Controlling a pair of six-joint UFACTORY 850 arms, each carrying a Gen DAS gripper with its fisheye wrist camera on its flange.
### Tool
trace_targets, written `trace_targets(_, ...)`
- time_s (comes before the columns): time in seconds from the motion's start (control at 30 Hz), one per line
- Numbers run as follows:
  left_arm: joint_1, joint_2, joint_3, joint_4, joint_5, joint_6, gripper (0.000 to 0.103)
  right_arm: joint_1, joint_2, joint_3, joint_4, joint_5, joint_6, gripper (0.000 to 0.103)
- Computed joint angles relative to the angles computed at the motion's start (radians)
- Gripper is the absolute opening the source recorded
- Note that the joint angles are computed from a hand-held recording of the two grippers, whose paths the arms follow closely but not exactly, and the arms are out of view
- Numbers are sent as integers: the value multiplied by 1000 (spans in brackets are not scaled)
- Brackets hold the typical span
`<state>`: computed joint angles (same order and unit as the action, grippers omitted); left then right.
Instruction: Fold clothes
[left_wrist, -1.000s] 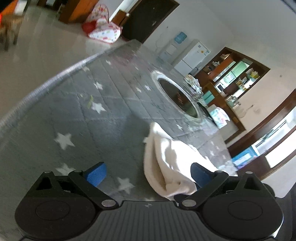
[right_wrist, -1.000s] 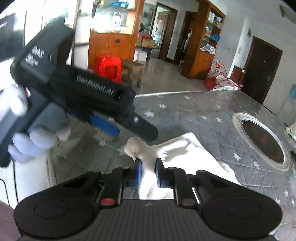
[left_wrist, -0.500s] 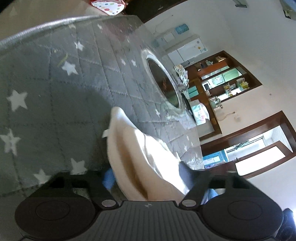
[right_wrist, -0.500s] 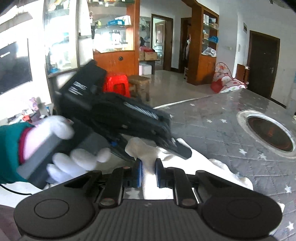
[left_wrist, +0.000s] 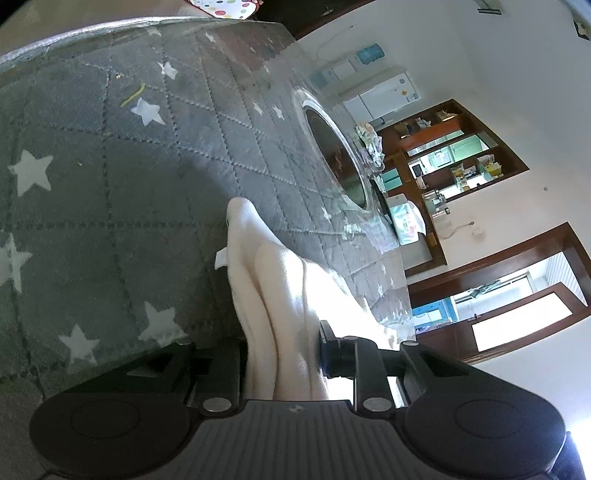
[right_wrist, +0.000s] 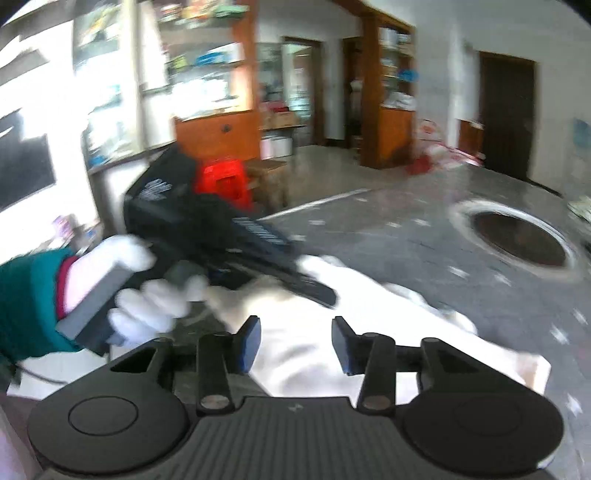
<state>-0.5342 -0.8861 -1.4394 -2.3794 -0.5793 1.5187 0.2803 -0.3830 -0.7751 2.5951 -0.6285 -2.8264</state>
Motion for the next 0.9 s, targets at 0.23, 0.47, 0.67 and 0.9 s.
trace_targets(0.23, -2, 5, 6, -17, 5, 24, 25, -85, 15, 46, 250, 27, -47, 62)
trace_targets(0.47, -6, 5, -1, -11, 19, 25, 25, -150, -49, 19, 355, 45, 9, 63)
trace_targets(0.67, -10, 10, 2, -18, 33, 46, 25, -189, -90, -1, 240, 0, 198, 62)
trace_targets(0.9, -13, 11, -3, -16, 48, 51, 25, -205, -109, -14, 138, -34, 350, 19)
